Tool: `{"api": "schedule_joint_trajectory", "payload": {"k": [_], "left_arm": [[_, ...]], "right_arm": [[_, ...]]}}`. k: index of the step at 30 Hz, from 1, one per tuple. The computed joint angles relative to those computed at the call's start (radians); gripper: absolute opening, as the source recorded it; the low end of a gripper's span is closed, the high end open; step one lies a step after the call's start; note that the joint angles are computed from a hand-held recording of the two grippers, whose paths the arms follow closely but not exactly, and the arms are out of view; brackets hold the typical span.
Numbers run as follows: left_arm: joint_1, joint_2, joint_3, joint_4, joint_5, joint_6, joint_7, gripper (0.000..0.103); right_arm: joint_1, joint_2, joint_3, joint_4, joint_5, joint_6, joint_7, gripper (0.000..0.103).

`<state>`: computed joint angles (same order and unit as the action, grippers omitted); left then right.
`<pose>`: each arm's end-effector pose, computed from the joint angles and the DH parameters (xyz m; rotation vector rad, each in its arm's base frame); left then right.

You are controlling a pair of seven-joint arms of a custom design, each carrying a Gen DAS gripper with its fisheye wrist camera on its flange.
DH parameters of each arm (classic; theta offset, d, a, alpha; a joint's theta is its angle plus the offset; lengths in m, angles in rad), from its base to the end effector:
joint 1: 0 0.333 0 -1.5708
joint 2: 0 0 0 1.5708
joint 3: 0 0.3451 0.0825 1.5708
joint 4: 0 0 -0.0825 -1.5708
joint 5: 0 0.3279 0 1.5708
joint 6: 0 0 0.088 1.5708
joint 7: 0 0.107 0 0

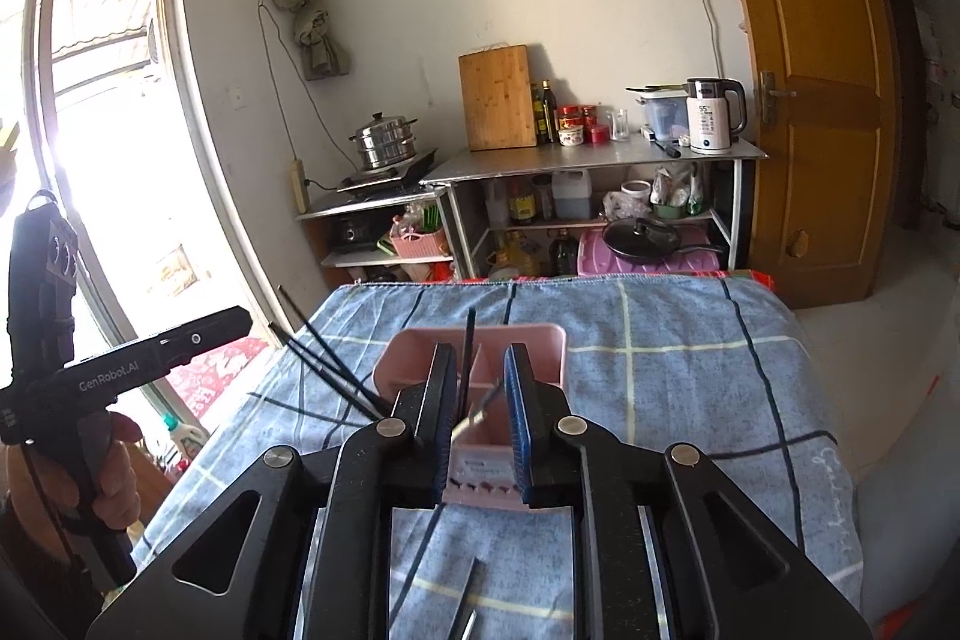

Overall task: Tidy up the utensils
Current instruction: 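Move both open tools back down to the last chopsticks on the cloth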

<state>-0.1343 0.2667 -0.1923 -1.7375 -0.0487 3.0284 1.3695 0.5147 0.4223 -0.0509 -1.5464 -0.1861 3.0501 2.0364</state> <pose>0.6116 -0.1844 0.6033 -1.6679 1.7445 -1.2294 0.6033 0.3273 0.5891 -1.6215 1.3389 -0.5422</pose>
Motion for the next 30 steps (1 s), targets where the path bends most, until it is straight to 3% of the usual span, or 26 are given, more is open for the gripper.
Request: {"api": "schedule_joint_trajectory", "payload": {"k": [3, 5, 8, 10, 13, 21, 23, 30], "left_arm": [[-0.027, -0.052, 0.023, -0.111, 0.028, 0.065, -0.030, 0.039], [-0.081, -0.081, 0.079, -0.181, 0.089, 0.100, -0.096, 0.039], [-0.161, -0.113, 0.165, -0.273, 0.211, 0.137, -0.208, 0.039], [-0.173, -0.128, 0.173, -0.322, 0.255, 0.152, -0.255, 0.039], [-0.156, -0.145, 0.142, -0.385, 0.268, 0.165, -0.276, 0.039], [-0.247, -0.184, 0.245, -0.486, 0.491, 0.197, -0.490, 0.039], [-0.253, -0.192, 0.256, -0.504, 0.551, 0.206, -0.548, 0.039], [-0.197, -0.198, 0.203, -0.535, 0.634, 0.208, -0.630, 0.039]], "right_arm": [[0.044, -0.048, -0.051, -0.094, -0.037, 0.033, 0.044, 0.017], [0.084, -0.080, -0.096, -0.163, -0.076, 0.051, 0.088, 0.017], [0.109, -0.111, -0.118, -0.235, -0.118, 0.067, 0.134, 0.017], [0.131, -0.128, -0.137, -0.286, -0.150, 0.075, 0.170, 0.017], [0.115, -0.149, -0.108, -0.347, -0.161, 0.080, 0.188, 0.017], [0.093, -0.180, -0.058, -0.467, -0.156, 0.111, 0.208, 0.018], [0.110, -0.182, -0.070, -0.489, -0.159, 0.118, 0.220, 0.018], [0.059, -0.174, 0.012, -0.518, -0.090, 0.099, 0.161, 0.018]]}}
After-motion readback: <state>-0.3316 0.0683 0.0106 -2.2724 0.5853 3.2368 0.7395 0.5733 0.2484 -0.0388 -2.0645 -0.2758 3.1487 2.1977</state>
